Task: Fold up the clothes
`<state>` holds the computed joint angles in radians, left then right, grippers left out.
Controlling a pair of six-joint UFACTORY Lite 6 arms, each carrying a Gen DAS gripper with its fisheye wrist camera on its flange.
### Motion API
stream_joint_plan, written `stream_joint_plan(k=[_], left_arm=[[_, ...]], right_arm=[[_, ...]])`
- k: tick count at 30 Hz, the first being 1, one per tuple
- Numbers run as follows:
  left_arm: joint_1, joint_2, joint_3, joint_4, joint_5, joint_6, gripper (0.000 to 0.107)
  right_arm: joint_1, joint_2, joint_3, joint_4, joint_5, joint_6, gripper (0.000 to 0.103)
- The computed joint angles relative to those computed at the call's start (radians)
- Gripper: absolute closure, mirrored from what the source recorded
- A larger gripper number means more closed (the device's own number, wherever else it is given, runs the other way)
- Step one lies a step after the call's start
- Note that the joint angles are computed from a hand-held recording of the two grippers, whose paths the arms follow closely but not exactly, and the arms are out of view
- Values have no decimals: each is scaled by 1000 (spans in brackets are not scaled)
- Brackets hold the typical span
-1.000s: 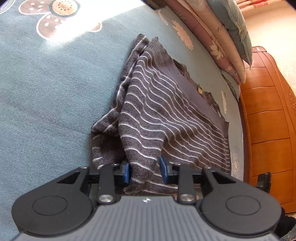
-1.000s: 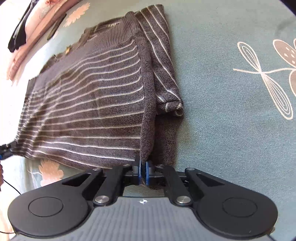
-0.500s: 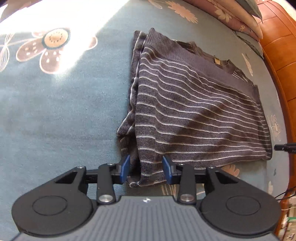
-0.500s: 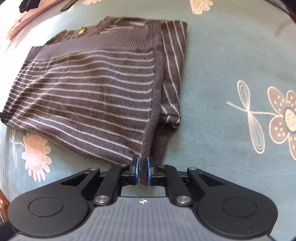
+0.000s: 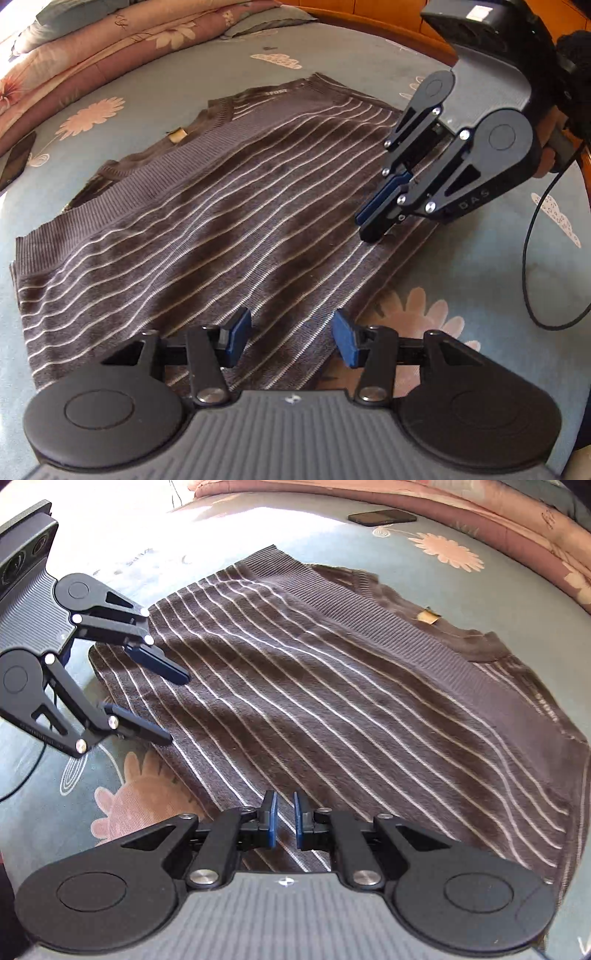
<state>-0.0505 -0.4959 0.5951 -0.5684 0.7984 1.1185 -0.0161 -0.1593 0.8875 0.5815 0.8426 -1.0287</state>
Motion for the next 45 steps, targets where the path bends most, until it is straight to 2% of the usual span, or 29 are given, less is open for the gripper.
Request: stream_joint_plan(k=[2, 4, 6, 9, 11, 14, 16, 19, 21, 24, 26, 30, 34, 37, 39, 41, 43, 45], left_arm=[[-27, 20, -24, 51, 10, -62, 59], [9, -39, -83, 34, 34, -24, 55], [16, -64, -80, 41, 79, -19, 52], [44, -67, -47, -40, 115, 33, 51], [33, -27, -25, -99, 96, 68, 50], [-39, 42, -21, -110, 29, 41, 50], [-54, 38, -51, -85, 54, 8, 48], [-20, -127, -156, -64, 141, 30, 34], [-15, -149, -143, -40, 184, 22, 34], [40, -115, -73, -75, 192, 78, 34], [83, -36, 5, -119, 148, 120, 33], [143, 172, 159, -237, -9, 205, 33], [120, 361, 233, -413, -182, 367, 32], [71, 502, 271, -460, -338, 368, 33], [84, 545, 275, -576, -380, 478, 31], [75, 572, 306, -586, -407, 504, 30], [63, 594, 345, -522, -431, 429, 30], [59, 579, 365, -449, -442, 325, 32]], right_arm=[[29, 10, -29, -23, -10, -2, 92], [39, -43, -96, -58, -23, 3, 91], [17, -79, -120, -69, 10, 5, 91], [-4, -84, -85, -74, 64, 39, 91], [-4, -76, -63, -32, 58, 39, 91], [61, -18, -39, 30, -8, 63, 87], [99, 20, -32, 52, -17, 74, 87], [118, -30, -111, 51, -1, 80, 85], [111, -62, -135, 48, 25, 87, 76], [109, -26, -62, 25, 62, 129, 77], [96, 2, 10, 31, 19, 139, 76], [22, 91, 156, -22, -118, 237, 76], [-90, 206, 241, -64, -224, 316, 75], [-132, 299, 255, -38, -319, 282, 74], [-150, 343, 237, 67, -398, 172, 76], [-142, 378, 253, 152, -458, 117, 75], [-137, 443, 322, 131, -482, 178, 74], [-161, 507, 408, 124, -427, 239, 74]])
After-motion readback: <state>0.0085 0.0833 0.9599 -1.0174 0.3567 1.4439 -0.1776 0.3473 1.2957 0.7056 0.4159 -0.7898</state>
